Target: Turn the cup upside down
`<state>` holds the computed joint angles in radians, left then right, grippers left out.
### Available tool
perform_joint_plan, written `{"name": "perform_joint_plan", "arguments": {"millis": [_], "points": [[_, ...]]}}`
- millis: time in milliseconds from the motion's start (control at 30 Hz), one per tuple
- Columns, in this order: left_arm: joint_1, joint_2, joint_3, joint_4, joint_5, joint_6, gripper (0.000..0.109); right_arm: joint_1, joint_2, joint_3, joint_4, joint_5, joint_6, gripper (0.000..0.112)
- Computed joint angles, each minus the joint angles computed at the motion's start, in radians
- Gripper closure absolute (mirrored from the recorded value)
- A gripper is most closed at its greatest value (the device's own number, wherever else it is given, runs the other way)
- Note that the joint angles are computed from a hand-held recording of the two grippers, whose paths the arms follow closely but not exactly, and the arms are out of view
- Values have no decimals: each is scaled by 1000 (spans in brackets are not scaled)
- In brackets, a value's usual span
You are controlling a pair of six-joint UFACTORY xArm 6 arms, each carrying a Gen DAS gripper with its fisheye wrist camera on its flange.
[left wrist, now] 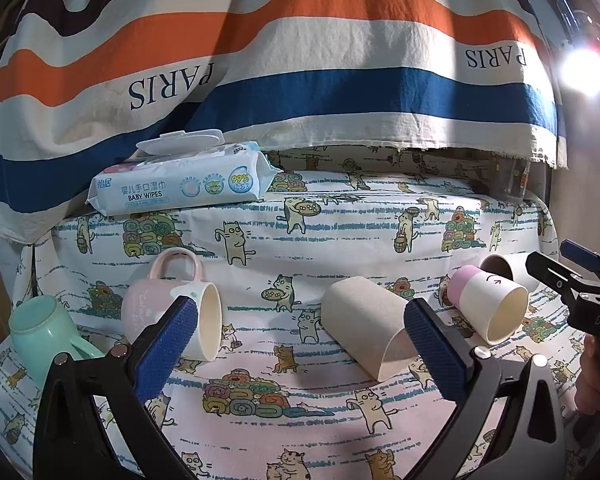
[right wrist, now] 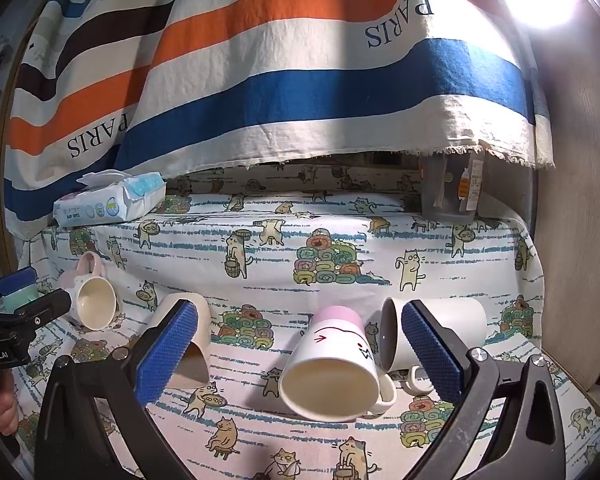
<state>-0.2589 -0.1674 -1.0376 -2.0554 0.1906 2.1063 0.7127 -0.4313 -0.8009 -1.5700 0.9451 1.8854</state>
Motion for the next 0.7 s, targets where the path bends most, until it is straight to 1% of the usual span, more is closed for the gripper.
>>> {"name": "perform_joint_plan", "arguments": {"millis": [133,267,700], "points": [[0,1,-2,1,-3,-4,6,0,0,1,-2,0,3,10],[1,0,-4,-44,-6,47,6,2,0,2,-2,1,3,10],[3,0,-5,-51,-7,58,6,6,-2,2,0,4,2,10]]}}
